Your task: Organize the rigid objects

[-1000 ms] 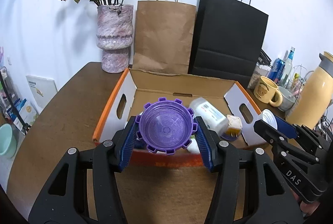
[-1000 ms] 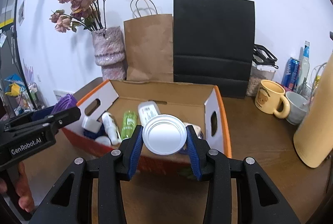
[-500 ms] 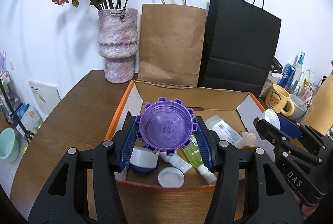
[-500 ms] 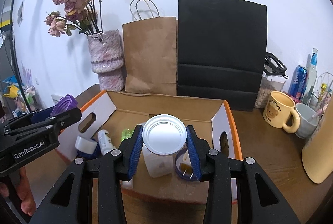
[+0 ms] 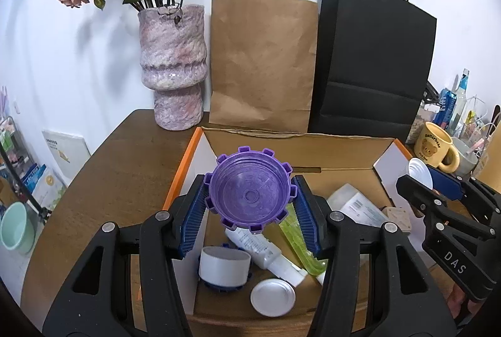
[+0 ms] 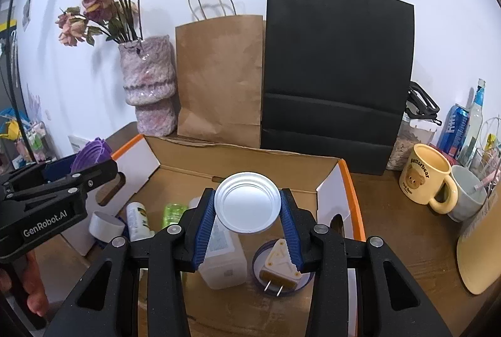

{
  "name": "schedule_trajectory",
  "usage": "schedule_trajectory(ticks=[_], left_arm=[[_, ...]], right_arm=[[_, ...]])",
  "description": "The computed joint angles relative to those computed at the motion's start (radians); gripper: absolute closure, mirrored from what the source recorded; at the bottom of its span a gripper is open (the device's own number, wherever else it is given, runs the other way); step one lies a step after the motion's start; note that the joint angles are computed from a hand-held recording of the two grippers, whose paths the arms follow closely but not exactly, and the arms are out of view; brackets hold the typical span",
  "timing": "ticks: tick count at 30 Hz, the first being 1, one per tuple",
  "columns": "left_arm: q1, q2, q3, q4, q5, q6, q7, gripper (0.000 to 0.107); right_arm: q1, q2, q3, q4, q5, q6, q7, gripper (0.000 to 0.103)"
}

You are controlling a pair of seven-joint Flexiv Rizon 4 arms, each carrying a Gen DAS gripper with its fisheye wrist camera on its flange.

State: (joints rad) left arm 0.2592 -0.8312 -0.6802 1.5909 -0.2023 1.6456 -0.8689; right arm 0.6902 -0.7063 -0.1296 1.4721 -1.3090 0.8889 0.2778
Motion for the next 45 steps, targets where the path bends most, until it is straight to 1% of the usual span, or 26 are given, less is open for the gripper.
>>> schedule_trajectory(ticks=[5, 14, 15, 16, 17, 18, 19, 20, 26, 30, 38, 41, 45], left_arm=[[-0.038, -0.01, 0.044, -0.034, -0.012, -0.027, 0.011, 0.057], [-0.049, -0.014, 0.05, -0.041, -0.038, -0.038, 0.042, 0.055], [-0.055, -0.012, 0.059, -0.043, -0.04, -0.039, 0.041, 0.046], [-0.062, -0.01, 0.068, -0.044, -0.043, -0.037, 0.04, 0.026], [-0.071, -0.01, 0.079, -0.045, -0.045, -0.023, 0.035, 0.016], [-0.064, -0.014, 0.067, -0.04, -0.042, -0.007, 0.037, 0.004], [-0.051, -0.019, 0.049, -0.036, -0.035, 0.005, 0.038, 0.004], [-0.043, -0.021, 0.037, -0.033, -0.029, 0.013, 0.036, 0.004], [-0.059, -0.018, 0.068, -0.043, -0.008, 0.017, -0.004, 0.004], [-0.061, -0.019, 0.071, -0.044, 0.003, 0.023, -0.014, 0.004], [-0.048, -0.017, 0.062, -0.034, 0.025, 0.034, -0.031, 0.004], [-0.026, -0.017, 0.038, -0.022, 0.033, 0.025, -0.028, 0.004], [-0.021, -0.008, 0.039, -0.009, 0.038, 0.039, -0.037, 0.004]], right_arm=[[-0.011, -0.021, 0.003, -0.021, 0.044, 0.002, -0.047, 0.058], [-0.005, -0.027, -0.007, -0.021, 0.086, 0.003, -0.078, 0.058], [-0.006, -0.028, -0.005, -0.022, 0.095, 0.002, -0.083, 0.058], [-0.007, -0.028, -0.005, -0.022, 0.102, 0.0, -0.087, 0.057], [-0.006, -0.029, -0.003, -0.023, 0.113, -0.005, -0.091, 0.047], [-0.006, -0.03, -0.002, -0.024, 0.124, -0.014, -0.098, 0.035], [-0.004, -0.03, -0.004, -0.023, 0.128, -0.018, -0.099, 0.011], [-0.001, -0.026, -0.009, -0.017, 0.122, -0.016, -0.087, 0.006], [0.0, -0.021, -0.011, -0.011, 0.115, -0.02, -0.07, 0.006], [-0.001, -0.024, -0.009, -0.015, 0.117, -0.02, -0.075, 0.006], [0.002, -0.019, -0.013, -0.009, 0.102, -0.019, -0.055, 0.006], [0.004, -0.008, -0.014, 0.005, 0.084, -0.018, -0.031, 0.006], [0.006, 0.013, -0.011, 0.033, 0.046, -0.021, 0.016, 0.006]])
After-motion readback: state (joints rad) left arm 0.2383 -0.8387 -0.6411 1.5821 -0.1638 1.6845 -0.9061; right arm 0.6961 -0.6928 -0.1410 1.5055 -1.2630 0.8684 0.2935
